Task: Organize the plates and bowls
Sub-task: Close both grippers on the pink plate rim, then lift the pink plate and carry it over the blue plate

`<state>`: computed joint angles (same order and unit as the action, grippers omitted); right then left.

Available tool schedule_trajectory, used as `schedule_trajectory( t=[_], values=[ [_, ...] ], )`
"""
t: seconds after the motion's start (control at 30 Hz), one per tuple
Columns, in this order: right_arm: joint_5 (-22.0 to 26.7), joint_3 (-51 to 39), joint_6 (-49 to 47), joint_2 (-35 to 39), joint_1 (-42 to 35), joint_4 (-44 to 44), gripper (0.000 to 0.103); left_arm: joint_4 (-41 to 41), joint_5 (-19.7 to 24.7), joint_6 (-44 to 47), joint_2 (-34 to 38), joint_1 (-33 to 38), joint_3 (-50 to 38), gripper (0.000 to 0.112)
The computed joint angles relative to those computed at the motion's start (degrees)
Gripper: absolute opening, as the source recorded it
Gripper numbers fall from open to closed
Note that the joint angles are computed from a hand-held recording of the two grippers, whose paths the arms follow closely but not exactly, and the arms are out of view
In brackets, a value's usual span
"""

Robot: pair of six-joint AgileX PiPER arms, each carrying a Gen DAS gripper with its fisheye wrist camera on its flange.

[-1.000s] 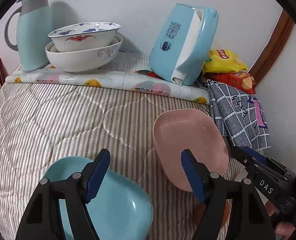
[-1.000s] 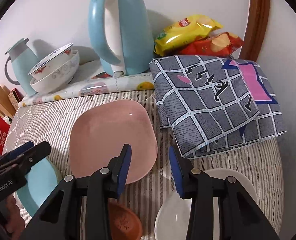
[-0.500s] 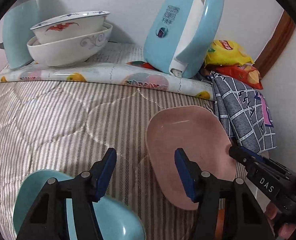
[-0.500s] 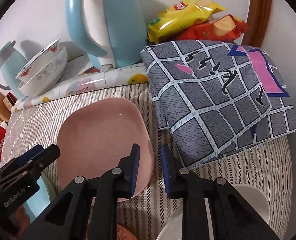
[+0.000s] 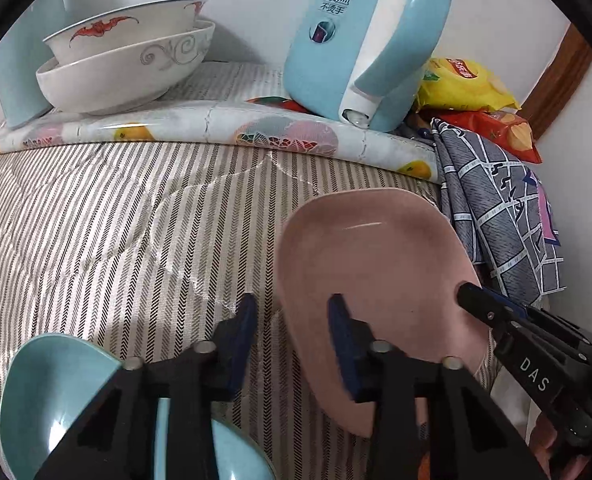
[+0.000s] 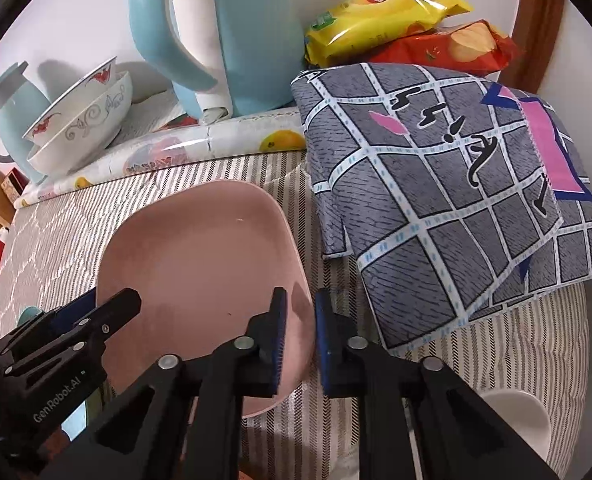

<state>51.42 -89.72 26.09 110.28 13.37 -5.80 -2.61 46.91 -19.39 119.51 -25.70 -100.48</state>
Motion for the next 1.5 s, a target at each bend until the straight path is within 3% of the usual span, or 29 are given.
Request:
schedule_trajectory(
  t=[0.23, 1.1, 1.5],
  values=[
    [-2.35, 1.73, 2.27, -2.36, 1.84, -4.40, 0.005, 0.35, -0.32, 0.68, -1.07, 0.23, 0.41, 0.014],
    [-4.58, 14.73, 14.49, -19.94, 10.34, -6.10, 0.003, 0.09, -4.53, 2.36, -21.80, 3.02, 20.52, 0.006],
    [-1.23, 16.02, 25.47, -24.83, 18.46, -13.20, 0.003, 0.57, -4.49, 3.27, -30.16, 4.09, 26.97, 0.006]
  ],
)
